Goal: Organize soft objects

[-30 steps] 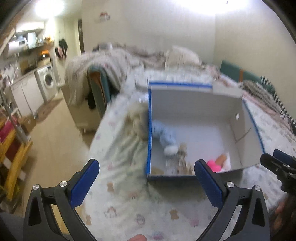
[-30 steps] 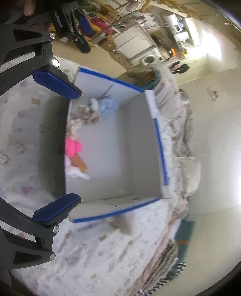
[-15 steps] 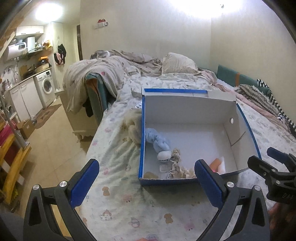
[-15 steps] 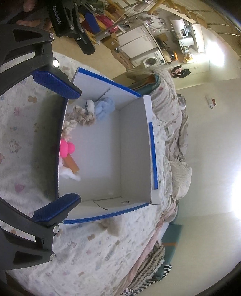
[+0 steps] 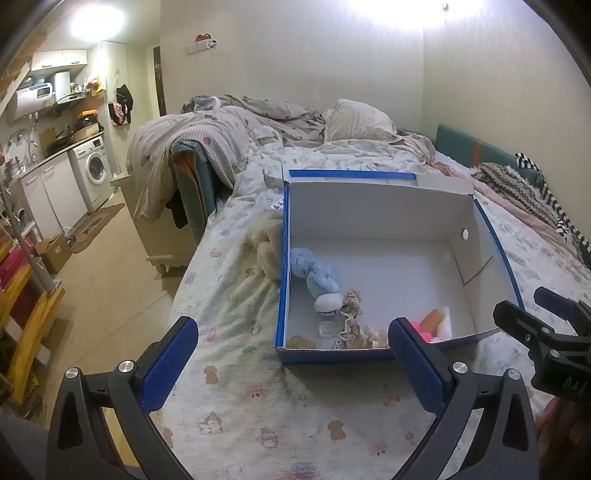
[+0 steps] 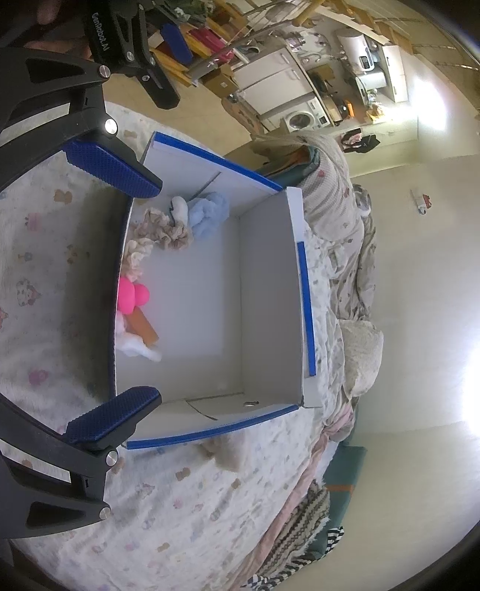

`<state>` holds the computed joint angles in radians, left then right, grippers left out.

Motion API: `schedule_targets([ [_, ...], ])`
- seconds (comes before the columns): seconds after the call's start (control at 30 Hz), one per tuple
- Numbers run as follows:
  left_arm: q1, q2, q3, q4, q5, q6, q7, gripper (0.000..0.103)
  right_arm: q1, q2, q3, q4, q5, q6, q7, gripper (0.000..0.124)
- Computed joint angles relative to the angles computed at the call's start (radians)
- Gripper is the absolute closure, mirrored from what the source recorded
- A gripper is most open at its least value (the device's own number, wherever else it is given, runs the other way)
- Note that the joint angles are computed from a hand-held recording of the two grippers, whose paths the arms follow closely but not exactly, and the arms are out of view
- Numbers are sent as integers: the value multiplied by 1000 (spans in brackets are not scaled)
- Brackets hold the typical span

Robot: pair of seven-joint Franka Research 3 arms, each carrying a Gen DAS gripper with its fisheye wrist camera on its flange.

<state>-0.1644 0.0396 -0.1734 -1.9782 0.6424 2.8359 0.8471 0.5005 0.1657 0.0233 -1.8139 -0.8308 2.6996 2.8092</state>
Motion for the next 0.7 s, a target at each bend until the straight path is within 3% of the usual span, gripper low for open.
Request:
schedule_targets([
  [0.7,6,-6,1,-15,-6,9,3,0,-5,0,-4,-4,0,14,9,21],
])
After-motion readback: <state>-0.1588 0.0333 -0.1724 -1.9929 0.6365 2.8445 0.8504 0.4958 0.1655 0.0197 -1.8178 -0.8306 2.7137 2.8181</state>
